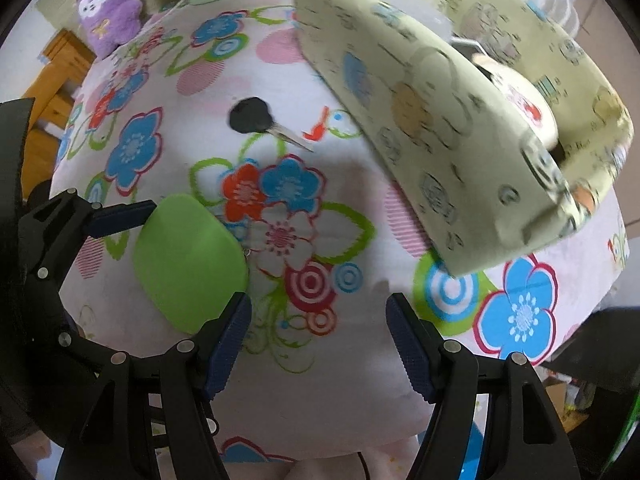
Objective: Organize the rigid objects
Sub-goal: 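Grasp the green rounded pad with the left tool, then grasp the black car key with the right tool while the left tool holds the pad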
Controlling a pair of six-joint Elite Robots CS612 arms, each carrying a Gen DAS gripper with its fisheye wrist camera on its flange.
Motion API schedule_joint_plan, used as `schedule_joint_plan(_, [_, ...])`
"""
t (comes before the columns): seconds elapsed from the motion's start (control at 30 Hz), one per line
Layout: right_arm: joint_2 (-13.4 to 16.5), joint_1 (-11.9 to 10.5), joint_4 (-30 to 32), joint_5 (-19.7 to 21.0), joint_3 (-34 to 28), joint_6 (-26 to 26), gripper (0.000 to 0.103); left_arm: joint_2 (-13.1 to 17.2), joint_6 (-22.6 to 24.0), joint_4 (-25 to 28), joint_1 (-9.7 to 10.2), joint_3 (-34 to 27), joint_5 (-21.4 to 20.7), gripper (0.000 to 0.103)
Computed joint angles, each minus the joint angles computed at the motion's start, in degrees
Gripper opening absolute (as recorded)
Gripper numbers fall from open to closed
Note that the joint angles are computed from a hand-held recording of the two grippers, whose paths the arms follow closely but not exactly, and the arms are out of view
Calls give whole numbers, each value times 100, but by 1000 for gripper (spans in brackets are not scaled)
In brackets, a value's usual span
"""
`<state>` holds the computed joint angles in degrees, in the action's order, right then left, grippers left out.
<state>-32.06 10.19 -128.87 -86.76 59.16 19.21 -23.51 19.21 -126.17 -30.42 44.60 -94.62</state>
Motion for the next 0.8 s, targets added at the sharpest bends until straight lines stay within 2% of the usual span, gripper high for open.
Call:
schedule_joint_plan(0.2, [147,36,26,30,-303,-343,73,-29,-633,-181,74,53,259,95])
schedule_joint_plan(0.37, [385,62,110,7,-776,-799,73,26,-1275,-216,135,-49,441,95])
schedule_joint_plan(0.7, [874,90,464,1,-1711,-1561,73,170,-2758,243,232,-476,608,95])
schedule_joint_plan(0.8, [1057,90,681,64,-2077,-1700,73,175,-3018,271,252,-504,655,95])
